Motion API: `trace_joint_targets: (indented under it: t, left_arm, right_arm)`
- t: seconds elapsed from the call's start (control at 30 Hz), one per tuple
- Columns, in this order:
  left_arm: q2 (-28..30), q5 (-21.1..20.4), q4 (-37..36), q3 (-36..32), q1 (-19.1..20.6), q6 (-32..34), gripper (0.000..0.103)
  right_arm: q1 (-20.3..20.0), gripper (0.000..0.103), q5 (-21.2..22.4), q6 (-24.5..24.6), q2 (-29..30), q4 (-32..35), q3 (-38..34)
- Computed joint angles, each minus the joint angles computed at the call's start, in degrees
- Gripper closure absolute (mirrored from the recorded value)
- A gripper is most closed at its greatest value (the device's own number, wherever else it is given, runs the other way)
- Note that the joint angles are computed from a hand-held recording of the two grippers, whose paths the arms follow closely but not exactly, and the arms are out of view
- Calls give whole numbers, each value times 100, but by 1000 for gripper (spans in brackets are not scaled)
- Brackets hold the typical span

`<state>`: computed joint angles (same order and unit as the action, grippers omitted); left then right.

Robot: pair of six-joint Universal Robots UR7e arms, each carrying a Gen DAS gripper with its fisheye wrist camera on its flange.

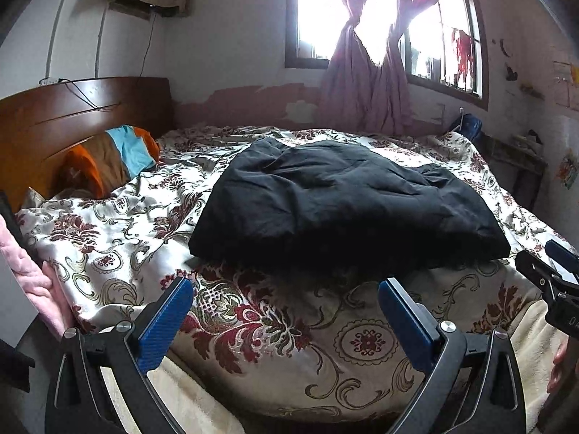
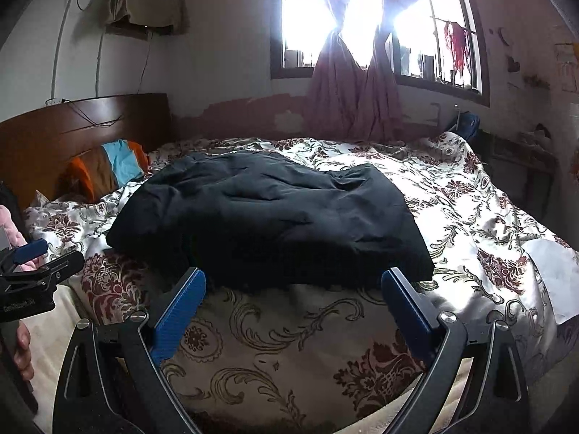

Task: Fold large clothes

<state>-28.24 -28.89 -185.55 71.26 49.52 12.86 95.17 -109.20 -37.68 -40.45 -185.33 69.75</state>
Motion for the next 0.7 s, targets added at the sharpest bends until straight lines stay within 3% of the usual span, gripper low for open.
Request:
trace_joint_targets:
  t: [0.7]
  left_arm:
    - [19,-31,-185,-1,-14,148,0]
  right_arm:
    - [2,8,-1,4,5,-24,1]
